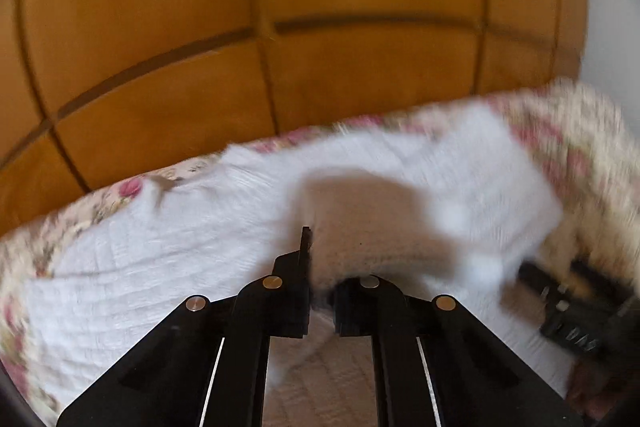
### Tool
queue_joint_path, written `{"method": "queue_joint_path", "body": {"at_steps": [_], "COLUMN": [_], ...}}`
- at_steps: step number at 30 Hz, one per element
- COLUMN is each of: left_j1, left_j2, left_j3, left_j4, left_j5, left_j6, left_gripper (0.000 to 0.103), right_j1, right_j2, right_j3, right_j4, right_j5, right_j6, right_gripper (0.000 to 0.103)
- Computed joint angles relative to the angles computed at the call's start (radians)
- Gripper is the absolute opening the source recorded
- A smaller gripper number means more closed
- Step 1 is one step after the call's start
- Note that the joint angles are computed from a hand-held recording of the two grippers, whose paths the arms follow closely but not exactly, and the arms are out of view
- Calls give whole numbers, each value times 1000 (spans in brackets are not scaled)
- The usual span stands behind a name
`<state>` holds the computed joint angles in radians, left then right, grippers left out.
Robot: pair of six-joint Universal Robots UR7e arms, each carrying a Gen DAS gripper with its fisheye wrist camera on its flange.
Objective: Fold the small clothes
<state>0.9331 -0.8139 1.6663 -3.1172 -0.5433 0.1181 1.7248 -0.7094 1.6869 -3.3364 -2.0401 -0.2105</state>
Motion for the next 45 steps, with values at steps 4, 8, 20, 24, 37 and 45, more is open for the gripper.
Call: {"method": "queue_joint_path", "body": {"at_steps": [4,8,20,24,37,45], "left_j1": [14,64,121,127,160,163], "left_j2": [-78,-168,-218,-250,-273,-274], "left_j3": [92,183,219,288,353,353], "left_j4": [-121,-69,-135,-173,-278,-275], "left_j5": [7,-56,-167,-134,-210,-221], "left_j6": [-85,-301,-491,-485,-491,-480], "left_gripper": [6,7,56,56,12,8], "right_j1": [0,0,-1,-2,41,58], "right_j2": [0,-1,-1,-4,78,151], "right_j3": [-1,-2,-1,3,-198,-260], "right_j4": [1,3,2,0,215,-11], "right_j5": [0,1,4,5,-51,-204], "right_j6": [0,0,0,0,-102,-211], "right_gripper": [95,96,96,96,96,87]}}
